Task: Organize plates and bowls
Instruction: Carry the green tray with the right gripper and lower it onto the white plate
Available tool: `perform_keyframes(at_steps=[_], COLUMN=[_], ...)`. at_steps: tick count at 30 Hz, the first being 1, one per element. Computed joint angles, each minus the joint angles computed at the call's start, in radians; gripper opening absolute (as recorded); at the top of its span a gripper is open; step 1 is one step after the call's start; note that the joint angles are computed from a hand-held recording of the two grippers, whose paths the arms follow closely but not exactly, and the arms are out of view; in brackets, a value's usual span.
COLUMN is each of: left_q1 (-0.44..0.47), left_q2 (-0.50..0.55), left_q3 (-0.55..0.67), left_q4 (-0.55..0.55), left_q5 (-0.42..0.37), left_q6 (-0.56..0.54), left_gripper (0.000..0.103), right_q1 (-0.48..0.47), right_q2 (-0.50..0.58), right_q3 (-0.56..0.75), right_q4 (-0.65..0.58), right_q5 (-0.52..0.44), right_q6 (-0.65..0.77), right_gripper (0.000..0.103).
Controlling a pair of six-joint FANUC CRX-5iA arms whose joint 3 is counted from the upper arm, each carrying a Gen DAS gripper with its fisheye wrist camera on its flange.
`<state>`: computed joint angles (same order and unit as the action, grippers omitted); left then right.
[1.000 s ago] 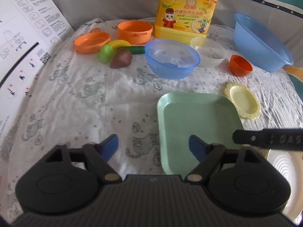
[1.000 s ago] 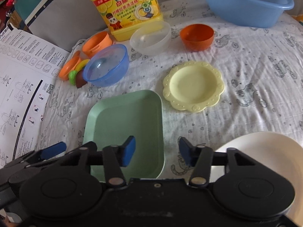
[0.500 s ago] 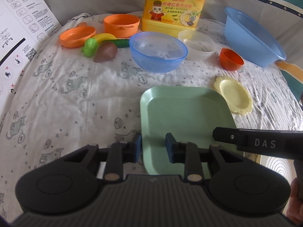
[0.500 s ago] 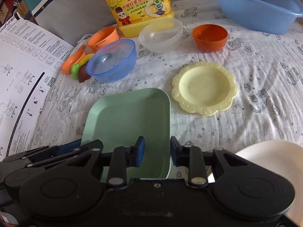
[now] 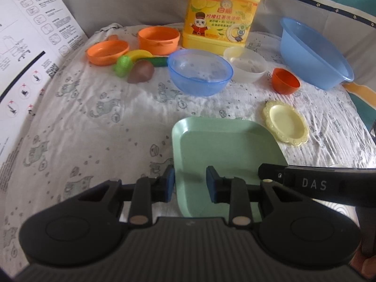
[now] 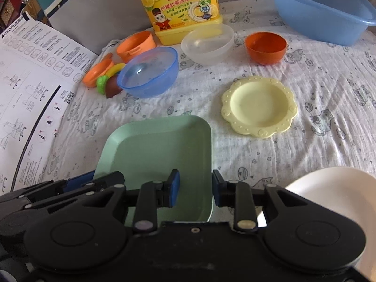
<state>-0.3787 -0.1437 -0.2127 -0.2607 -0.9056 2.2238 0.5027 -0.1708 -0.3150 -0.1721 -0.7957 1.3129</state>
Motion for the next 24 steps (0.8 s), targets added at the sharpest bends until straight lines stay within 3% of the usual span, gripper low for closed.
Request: perform_keyframes(at_steps=[13,24], left_q1=[-0.134,-0.293], left_q2=[-0.037,0.034], left_q3=[0.084,0.185], left_q4=[-0.097,-0.14], left_q5=[-0.089,-0.098], left_q6=[0.091,0.095], left_gripper=[0.028,0.028], right_q1=[-0.024,-0.148], right_q2=[-0.186,-0.36], right_q3=[-0.071,-0.173], right_q4=[0.015,0.039], right_q5=[0.008,-0.017], right_q6=[0.015,0.065], right_gripper=[0.029,0.029])
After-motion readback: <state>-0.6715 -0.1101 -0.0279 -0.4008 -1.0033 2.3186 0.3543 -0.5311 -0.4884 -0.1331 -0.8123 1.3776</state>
